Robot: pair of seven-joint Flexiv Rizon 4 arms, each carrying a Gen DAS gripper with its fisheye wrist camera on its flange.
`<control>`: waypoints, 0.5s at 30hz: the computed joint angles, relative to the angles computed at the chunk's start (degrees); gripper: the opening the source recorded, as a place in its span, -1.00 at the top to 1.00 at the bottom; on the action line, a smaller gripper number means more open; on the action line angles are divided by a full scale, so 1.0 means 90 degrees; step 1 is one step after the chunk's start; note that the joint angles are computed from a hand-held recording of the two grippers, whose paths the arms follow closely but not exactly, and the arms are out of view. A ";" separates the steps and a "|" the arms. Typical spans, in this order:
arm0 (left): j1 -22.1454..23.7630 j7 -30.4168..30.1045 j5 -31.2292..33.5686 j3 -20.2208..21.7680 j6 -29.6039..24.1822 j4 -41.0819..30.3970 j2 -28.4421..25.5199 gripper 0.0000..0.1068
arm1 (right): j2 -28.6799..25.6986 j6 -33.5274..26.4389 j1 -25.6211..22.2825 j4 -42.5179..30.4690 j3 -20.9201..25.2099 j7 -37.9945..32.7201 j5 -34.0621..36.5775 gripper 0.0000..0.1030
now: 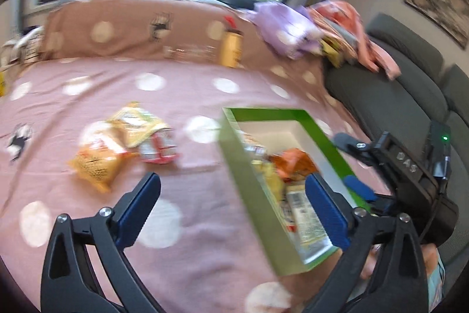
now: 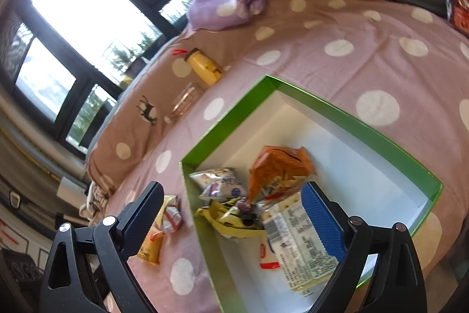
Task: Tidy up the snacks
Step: 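Open the right gripper and withdraw it toward the remaining snacks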
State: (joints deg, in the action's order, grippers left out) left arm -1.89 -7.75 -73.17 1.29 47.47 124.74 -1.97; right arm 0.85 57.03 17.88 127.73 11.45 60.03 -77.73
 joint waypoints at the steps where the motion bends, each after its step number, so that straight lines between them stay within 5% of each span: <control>1: 0.0040 -0.0031 -0.0059 0.0042 0.0103 0.0018 -0.0017 -0.89 | -0.0029 -0.0062 0.0027 -0.0060 0.0013 -0.0059 -0.0040 -0.87; 10: 0.0468 -0.0226 -0.0201 0.0119 0.0978 -0.0096 -0.0508 -0.91 | -0.0496 -0.0499 0.0410 -0.0667 0.0046 -0.1142 0.0410 -0.90; 15: 0.0791 -0.0574 -0.0195 0.0107 0.0815 -0.0336 -0.0799 -0.91 | -0.0905 -0.0822 0.0764 -0.1157 -0.0012 -0.1972 0.0783 -0.90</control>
